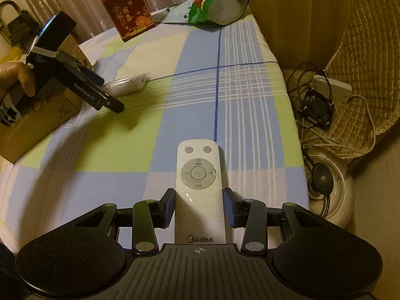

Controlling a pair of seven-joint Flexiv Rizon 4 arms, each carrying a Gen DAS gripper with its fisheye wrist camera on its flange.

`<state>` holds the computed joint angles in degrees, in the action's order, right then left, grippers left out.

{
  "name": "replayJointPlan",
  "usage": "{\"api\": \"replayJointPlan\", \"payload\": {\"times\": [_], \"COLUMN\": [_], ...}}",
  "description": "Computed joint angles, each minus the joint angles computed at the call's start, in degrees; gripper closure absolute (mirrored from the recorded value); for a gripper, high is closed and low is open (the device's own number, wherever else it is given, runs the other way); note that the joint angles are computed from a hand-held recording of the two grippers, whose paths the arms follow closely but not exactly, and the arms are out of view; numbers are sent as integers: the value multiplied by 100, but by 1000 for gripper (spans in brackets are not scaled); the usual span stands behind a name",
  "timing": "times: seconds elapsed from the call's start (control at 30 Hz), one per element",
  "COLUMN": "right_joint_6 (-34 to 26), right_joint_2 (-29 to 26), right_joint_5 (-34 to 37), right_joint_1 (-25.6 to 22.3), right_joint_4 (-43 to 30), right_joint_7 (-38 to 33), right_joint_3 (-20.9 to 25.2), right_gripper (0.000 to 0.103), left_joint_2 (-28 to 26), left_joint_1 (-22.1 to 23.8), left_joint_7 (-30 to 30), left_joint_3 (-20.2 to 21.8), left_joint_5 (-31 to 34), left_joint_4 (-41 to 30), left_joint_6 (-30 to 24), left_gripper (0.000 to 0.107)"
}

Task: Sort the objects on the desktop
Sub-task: 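Grasp the plastic-wrapped white item with left while right grasps the white Midea remote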

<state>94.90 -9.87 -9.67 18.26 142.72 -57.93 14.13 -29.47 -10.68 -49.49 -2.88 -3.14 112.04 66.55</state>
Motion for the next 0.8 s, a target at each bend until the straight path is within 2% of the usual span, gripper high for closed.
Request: {"api": "replayJointPlan", "payload": {"times": [0.1, 0.2, 0.3, 0.37, 0.47, 0.5, 0.53, 0.57, 0.6, 0.67, 0.73, 0.8], "right_joint_6": [-12, -25, -9, 40, 123, 134, 189, 244, 323, 391, 347, 318], "right_joint_2": [-35, -49, -78, -124, -120, -87, -59, -44, -30, -34, -35, -19], "right_joint_5": [4, -57, -195, -299, -627, -786, -947, -1060, -1119, -1024, -895, -887], "right_joint_1": [-13, 57, 187, 315, 882, 1154, 1445, 1693, 1969, 2232, 2271, 2480], "right_joint_4": [-32, -37, -43, -52, 29, 88, 168, 235, 307, 354, 327, 341], "right_joint_7": [-31, -35, -37, -12, 148, 219, 295, 341, 385, 373, 345, 370], "right_joint_3": [11, -73, -230, -381, -1010, -1314, -1649, -1933, -2234, -2478, -2469, -2673], "right_gripper": [63, 63, 63, 63, 63, 63, 63, 63, 63, 63, 63, 63], "left_joint_2": [162, 467, 616, 610, 398, 342, 272, 261, 270, 307, 466, 628], "left_joint_1": [18, 174, 488, 639, 462, 375, 432, 633, 842, 982, 1057, 1022], "left_joint_7": [-7, 216, 459, 488, 360, 315, 283, 436, 550, 739, 928, 1073], "left_joint_3": [-58, -292, -659, -839, -673, -581, -626, -858, -1079, -1238, -1328, -1273], "left_joint_5": [-57, -276, -820, -1215, -1170, -1078, -1040, -1300, -1508, -1681, -1784, -1828], "left_joint_4": [275, 904, 1349, 1367, 1158, 1082, 1025, 1085, 1140, 1249, 1412, 1532], "left_joint_6": [61, 473, 931, 990, 1239, 1213, 1166, 1164, 1108, 1156, 1090, 932], "left_gripper": [8, 11, 18, 18, 20, 25, 26, 28, 34, 41, 67, 71]}}
